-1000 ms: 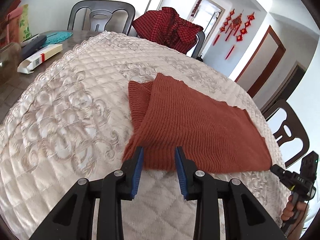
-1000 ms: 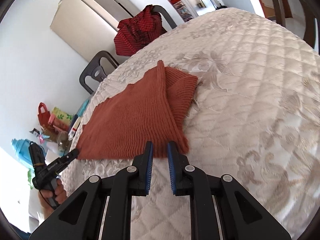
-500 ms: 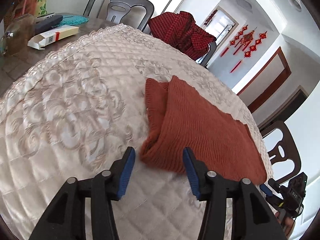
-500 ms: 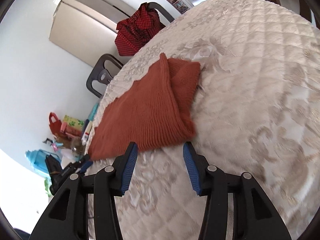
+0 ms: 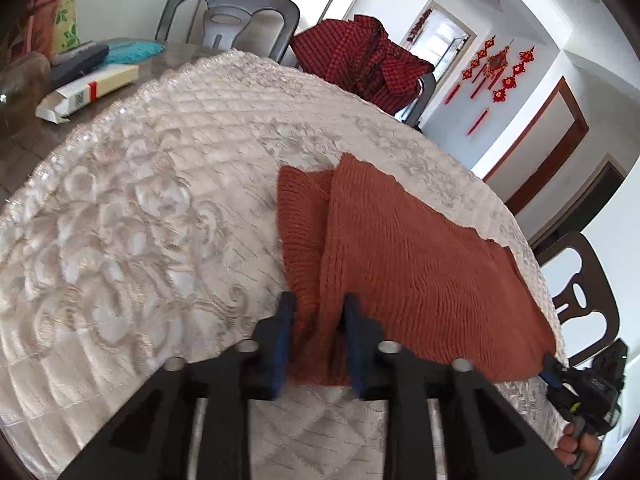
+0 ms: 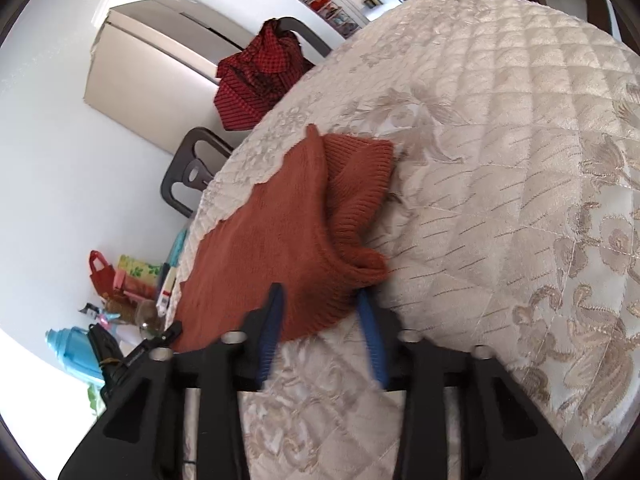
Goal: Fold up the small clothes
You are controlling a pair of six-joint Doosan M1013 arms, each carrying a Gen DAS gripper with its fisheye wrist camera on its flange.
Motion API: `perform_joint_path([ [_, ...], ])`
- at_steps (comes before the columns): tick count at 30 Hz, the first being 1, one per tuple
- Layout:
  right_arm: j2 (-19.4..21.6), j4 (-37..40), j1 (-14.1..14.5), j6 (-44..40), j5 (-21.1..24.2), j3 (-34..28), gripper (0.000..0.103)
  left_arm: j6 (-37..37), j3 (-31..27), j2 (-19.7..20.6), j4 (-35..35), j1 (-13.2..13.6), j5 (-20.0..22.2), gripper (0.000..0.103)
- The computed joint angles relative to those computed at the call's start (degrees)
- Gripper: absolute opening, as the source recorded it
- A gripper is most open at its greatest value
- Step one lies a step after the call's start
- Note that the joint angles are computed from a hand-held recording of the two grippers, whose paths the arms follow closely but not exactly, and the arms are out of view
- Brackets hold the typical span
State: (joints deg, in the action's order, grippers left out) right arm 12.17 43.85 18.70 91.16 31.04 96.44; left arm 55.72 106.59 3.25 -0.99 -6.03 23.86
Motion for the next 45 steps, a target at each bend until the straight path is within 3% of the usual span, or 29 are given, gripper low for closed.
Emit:
perform_joint_path([
  [10, -2.23, 8.61, -1.01, -7.15, -1.71, 2.57, 0.005, 8.45, 1.98, -3.10, -8.07, 0.20, -1.14, 0.017],
  [14, -4.55, 7.99, -0.83, -7.73, -1.74, 3.85, 0.005, 10.17, 3.74, -5.40, -9.66, -0.41, -0.72, 0.017],
  [22, -8.66, 1.73, -0.01, -1.26, 0.72, 7.28, 0.005, 8.77, 7.67, -9.35, -11.20, -1.13, 2.36, 0.017],
  [27, -7.52, -1.69, -0.31, 1.14, 2.87, 7.67, 0.007, 10.35, 8.57, -9.17, -13.04, -0.90, 2.16, 0.017],
  [30, -7.03, -1.77, -0.32, 0.02, 3.05, 7.35, 0.011, 5.08, 8.24, -9.78, -5.49, -2.14, 2.71, 0.022],
  [34, -8.39, -11.59, 0.97, 2.59, 3.09, 6.16, 0.017, -8.38, 7.80, -11.01, 12.59, -4.27, 2.40, 0.031],
  [35, -8.76, -14.04, 1.33, 3.74, 2.39, 6.09, 0.018, -9.37, 7.64, -11.03, 14.06, -4.26, 1.81, 0.032],
  [37, -9.35, -18.82, 1.97, 5.69, 0.01, 5.93, 0.018, -7.27, 6.87, -10.41, 12.34, -3.92, 0.41, 0.033],
  [42, -8.01, -15.17, 3.22, -2.90, -2.75, 4.61, 0.018, 6.71, 5.16, -7.97, 2.44, -4.52, -2.95, 0.033],
  [45, -5.42, -16.50, 3.92, -4.53, -1.32, 2.62, 0.018, 7.65, 3.46, -5.03, 1.96, -4.61, 0.01, 0.033],
])
